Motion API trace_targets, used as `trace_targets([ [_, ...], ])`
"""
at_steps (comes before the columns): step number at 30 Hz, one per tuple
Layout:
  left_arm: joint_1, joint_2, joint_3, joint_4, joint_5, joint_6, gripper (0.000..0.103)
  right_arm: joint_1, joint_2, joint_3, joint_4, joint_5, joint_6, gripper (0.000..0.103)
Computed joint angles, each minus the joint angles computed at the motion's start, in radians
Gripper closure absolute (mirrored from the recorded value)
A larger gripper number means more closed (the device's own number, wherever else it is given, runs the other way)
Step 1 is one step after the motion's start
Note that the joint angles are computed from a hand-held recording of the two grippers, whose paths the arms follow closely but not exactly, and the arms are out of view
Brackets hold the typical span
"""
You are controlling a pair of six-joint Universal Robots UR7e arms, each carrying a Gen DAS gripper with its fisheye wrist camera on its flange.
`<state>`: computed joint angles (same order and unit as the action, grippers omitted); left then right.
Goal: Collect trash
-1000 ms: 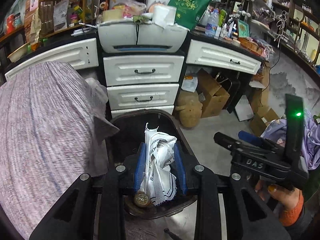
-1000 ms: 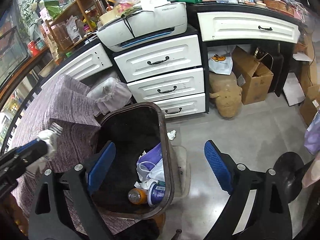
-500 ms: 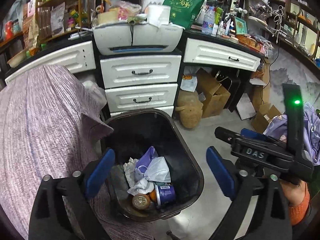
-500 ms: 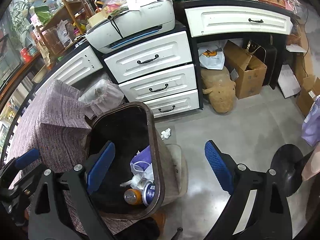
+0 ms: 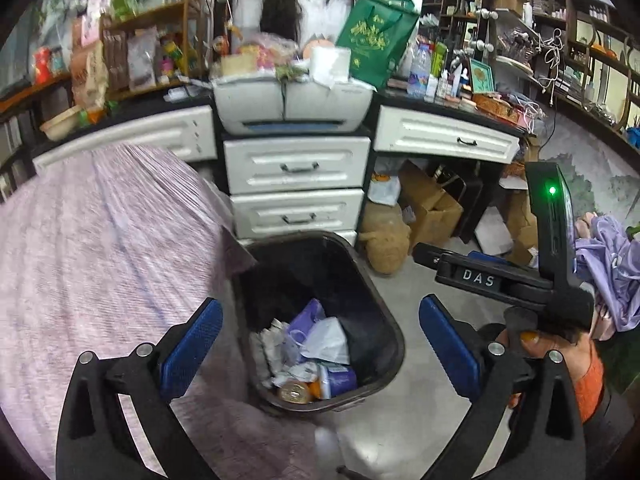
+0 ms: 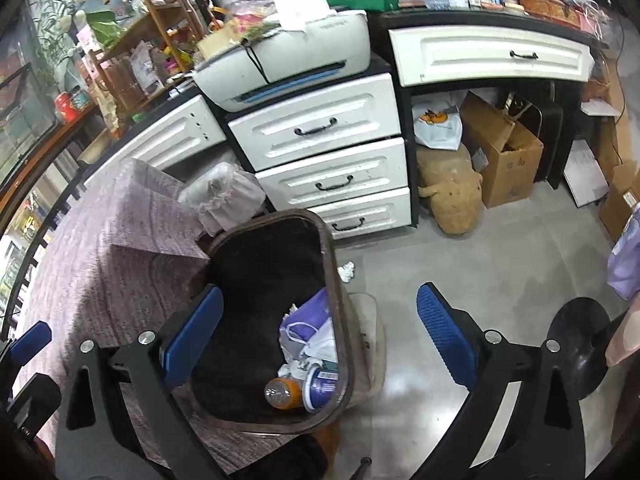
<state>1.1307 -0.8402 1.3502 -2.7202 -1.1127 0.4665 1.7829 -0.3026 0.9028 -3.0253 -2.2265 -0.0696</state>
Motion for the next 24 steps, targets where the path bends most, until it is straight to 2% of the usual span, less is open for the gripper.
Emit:
trace_targets([
  [7,-0.007,-0.074,0.093,-0.123,0.037,0.039,0.005,0.054,-0.004,0.029,-0.082,-0.018,-0.052,0.006],
  [15,-0.005,-0.176,0.201,-0.225,0.071,0.053,0.005,0.143,0.037,0.03,-0.236,-0.041,-0.262,0.006],
  [18,-0.007,-0.209,0.238,-0.263,0.114,0.062,0.005,0.168,0.045,0.039,-0.272,-0.05,-0.297,0.006],
  [21,-0.005,-0.247,0.282,-0.308,0.157,0.062,0.005,0.205,0.08,0.037,-0.415,-0.067,-0.399,0.006],
  [24,-0.003,-0.288,0.322,-0.338,0.182,0.038,0.005,0.239,0.113,0.026,-0.496,-0.085,-0.488,0.006],
])
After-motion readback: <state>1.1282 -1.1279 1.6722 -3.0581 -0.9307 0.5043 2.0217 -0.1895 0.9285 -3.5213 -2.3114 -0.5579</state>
